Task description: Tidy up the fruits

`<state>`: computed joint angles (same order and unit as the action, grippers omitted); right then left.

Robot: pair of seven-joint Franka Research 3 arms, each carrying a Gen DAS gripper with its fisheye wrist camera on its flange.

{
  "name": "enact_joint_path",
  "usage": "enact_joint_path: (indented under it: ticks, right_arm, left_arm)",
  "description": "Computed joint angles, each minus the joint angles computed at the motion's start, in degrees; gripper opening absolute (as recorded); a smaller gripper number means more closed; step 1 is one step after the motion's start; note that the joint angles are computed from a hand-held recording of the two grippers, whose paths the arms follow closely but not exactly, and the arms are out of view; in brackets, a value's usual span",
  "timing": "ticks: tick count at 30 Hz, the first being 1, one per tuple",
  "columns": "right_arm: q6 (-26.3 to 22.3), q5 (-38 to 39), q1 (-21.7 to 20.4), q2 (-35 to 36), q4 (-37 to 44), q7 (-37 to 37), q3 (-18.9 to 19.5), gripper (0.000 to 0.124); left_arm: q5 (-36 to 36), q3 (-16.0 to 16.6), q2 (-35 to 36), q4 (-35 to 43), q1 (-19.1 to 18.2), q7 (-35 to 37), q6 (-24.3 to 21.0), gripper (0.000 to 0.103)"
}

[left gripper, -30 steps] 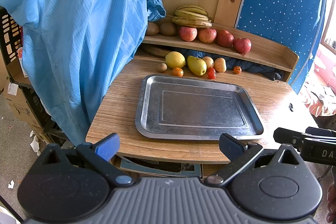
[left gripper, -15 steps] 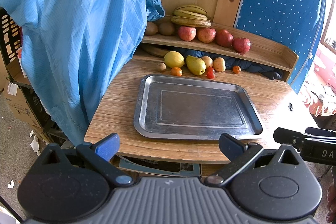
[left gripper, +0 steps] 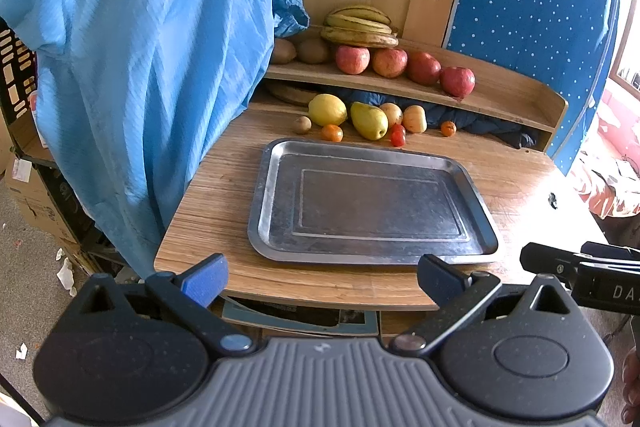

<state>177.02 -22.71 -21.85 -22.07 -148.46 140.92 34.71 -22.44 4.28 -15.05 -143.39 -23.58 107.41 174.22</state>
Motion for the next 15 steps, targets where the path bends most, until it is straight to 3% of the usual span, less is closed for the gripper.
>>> enact_joint_path:
  ticks: [10,15]
  right_arm:
    - [0.12,-1.00,-0.37,1.14,0.37,0.63,0.12,0.102]
    - [0.26,-1.09,0.93,2.52,0.64,-0.24,-1.98,0.102]
  left_arm:
    - [0.94,-1.84,1.66,1.10,1.66,-1.51,-0.64,0.102]
    - [2.44,-3.57,2.17,1.64,3.47,-3.06,-1.53,0.102]
